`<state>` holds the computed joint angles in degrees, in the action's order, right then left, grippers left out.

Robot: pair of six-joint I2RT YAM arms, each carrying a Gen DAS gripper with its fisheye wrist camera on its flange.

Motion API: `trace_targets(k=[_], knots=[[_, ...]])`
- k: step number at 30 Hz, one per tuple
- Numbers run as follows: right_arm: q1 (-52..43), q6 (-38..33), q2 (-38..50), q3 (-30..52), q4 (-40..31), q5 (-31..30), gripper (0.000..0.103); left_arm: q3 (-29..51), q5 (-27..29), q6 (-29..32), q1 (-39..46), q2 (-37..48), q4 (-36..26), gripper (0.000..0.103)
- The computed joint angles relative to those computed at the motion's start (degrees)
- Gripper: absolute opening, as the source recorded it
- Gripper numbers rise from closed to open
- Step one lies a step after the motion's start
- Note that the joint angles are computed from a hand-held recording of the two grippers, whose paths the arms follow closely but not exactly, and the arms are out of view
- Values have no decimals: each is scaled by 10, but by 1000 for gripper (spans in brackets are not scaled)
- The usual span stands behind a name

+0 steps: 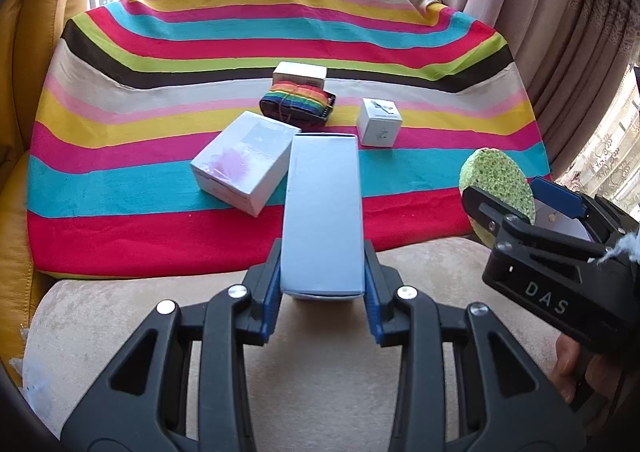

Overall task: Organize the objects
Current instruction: 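Carry both items over the purple box and open both grippers to drop them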

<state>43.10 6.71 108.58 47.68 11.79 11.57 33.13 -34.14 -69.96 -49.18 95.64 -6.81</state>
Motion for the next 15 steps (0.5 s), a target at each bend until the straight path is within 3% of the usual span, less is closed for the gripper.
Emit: trace_targets(k=[15], knots=[[-131, -18, -51, -88, 24, -45, 81, 124, 6, 52, -25, 92, -13, 39]])
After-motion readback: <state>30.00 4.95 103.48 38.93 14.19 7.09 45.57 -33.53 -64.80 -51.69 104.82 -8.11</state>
